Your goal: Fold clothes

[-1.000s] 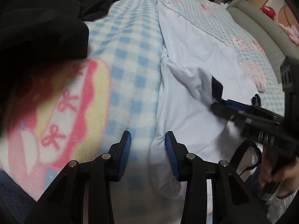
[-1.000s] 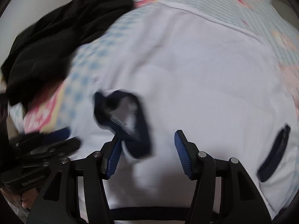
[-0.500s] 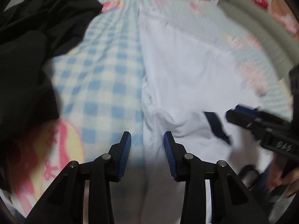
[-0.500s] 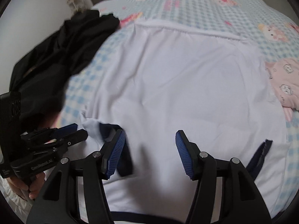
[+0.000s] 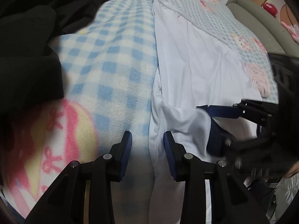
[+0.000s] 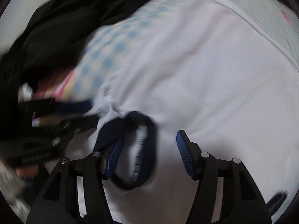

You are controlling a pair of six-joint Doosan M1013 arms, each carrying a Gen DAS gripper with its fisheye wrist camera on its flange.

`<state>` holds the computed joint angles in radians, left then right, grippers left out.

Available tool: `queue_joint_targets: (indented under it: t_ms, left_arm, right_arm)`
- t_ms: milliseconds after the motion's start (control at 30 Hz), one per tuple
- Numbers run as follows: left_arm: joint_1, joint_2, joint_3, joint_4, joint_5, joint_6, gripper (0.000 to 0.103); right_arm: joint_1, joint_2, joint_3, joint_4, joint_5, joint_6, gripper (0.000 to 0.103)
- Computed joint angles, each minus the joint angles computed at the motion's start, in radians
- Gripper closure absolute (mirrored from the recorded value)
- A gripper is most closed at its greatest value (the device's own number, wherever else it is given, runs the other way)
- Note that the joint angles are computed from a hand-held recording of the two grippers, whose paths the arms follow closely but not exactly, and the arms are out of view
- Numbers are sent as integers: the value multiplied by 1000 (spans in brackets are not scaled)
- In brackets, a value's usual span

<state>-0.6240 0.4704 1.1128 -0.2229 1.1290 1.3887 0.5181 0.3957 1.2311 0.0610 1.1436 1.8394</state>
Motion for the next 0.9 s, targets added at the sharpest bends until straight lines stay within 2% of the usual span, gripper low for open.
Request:
queue_joint_targets:
  t_ms: [67,233,367,400,467,633,833,867,900]
  left_arm:
    - [-4,2,-4,18,7,-11,67]
    - [-6,-4,8,20,-2,-5,66]
    - [-9,-6,11,26,-7,-2,66]
    - [-7,-8,14,18,-13,-1,66]
    - [-2,-19,24,2,-39,-1,66]
    - [-3,-57,60,7,-149,-21,66]
    - [9,-35,33,-47,-152,-3,65]
    - [3,-18,7,-12,-119,-18,65]
    - [-4,1,-22,31,-77,-35,66]
  right_arm:
    - [3,5,-3,-9,-15,6,43]
    - [-29,-31,60,-27,-155,242,48]
    - [-18,-66,95,-222,-180,459,47]
    - [-23,-82,112,-232,-196,493,47]
    - [-31,-104,132,-187,-225,485,47]
    - [-2,-119,137,-95,-270,372,45]
    - [18,-58,88,-132,-153,414,44]
    - [14,-50,84,-141,-119,439,44]
    - [11,-54,93,-148,-117,459,46]
